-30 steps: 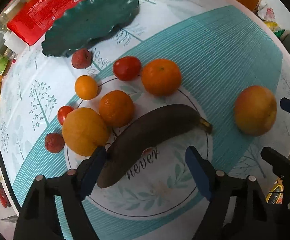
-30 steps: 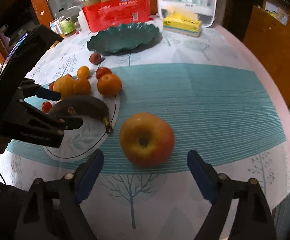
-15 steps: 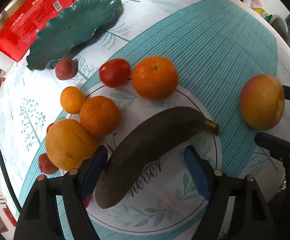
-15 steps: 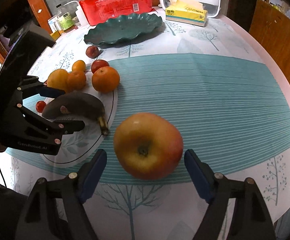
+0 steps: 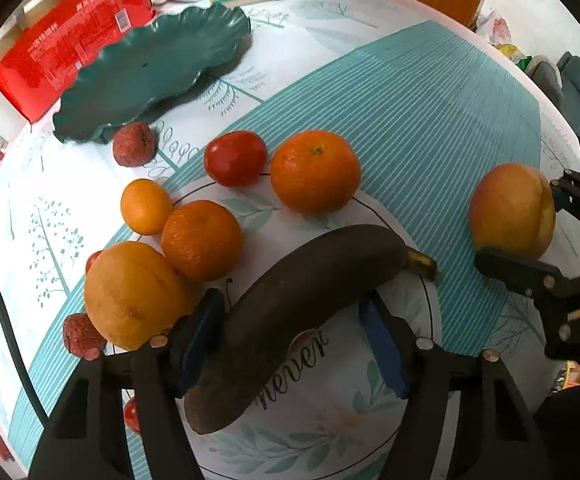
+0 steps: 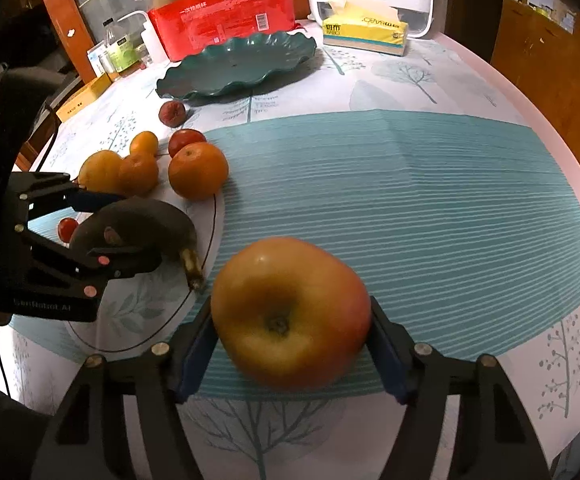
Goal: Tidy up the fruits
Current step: 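Grasp the dark banana with the left tool while the right tool grasps the red apple, then carry banana and apple to the green dish and release both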
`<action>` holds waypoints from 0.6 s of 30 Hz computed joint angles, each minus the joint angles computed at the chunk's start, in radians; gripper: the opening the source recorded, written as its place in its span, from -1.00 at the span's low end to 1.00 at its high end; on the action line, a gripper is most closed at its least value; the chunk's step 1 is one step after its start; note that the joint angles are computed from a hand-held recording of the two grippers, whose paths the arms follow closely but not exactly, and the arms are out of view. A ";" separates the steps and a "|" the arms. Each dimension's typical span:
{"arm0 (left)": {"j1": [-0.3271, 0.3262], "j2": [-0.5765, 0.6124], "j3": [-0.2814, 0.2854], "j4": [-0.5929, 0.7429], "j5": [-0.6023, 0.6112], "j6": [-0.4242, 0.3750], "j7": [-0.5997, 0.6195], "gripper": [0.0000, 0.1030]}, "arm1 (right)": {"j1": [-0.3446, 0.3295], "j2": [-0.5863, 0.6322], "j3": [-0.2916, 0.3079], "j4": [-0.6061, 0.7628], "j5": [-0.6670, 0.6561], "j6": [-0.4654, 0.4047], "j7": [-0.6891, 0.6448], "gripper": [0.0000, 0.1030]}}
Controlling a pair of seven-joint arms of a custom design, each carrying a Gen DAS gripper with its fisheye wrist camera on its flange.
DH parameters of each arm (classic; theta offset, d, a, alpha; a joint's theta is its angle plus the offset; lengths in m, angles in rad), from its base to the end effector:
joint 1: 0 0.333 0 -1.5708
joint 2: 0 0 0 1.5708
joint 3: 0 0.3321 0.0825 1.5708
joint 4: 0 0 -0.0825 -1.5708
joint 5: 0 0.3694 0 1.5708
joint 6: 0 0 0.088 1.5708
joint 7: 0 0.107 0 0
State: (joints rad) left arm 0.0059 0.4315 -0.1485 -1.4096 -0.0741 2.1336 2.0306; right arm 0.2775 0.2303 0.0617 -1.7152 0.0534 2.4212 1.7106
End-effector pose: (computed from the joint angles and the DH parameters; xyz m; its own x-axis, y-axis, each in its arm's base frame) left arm 0.7014 -0.0835 0.5069 -0.5210 -0.8535 -0.0086 -0.8081 0.4965 -0.3171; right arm 0.6210 0.2154 0.5245 0.1900 -0.9736 -0.1268 -0.8888 -0.1158 -0.4434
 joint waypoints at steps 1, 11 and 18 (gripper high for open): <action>0.005 -0.019 -0.001 -0.031 -0.004 0.025 0.009 0.24 | 0.000 -0.001 0.000 -0.003 0.000 0.005 0.002 0.35; 0.023 -0.130 0.015 -0.213 -0.018 0.199 0.019 -0.19 | 0.009 -0.038 -0.002 -0.066 -0.007 0.052 0.081 0.35; 0.049 -0.185 0.015 -0.265 -0.097 0.194 -0.027 -0.23 | 0.021 -0.070 0.000 -0.110 -0.024 0.067 0.168 0.34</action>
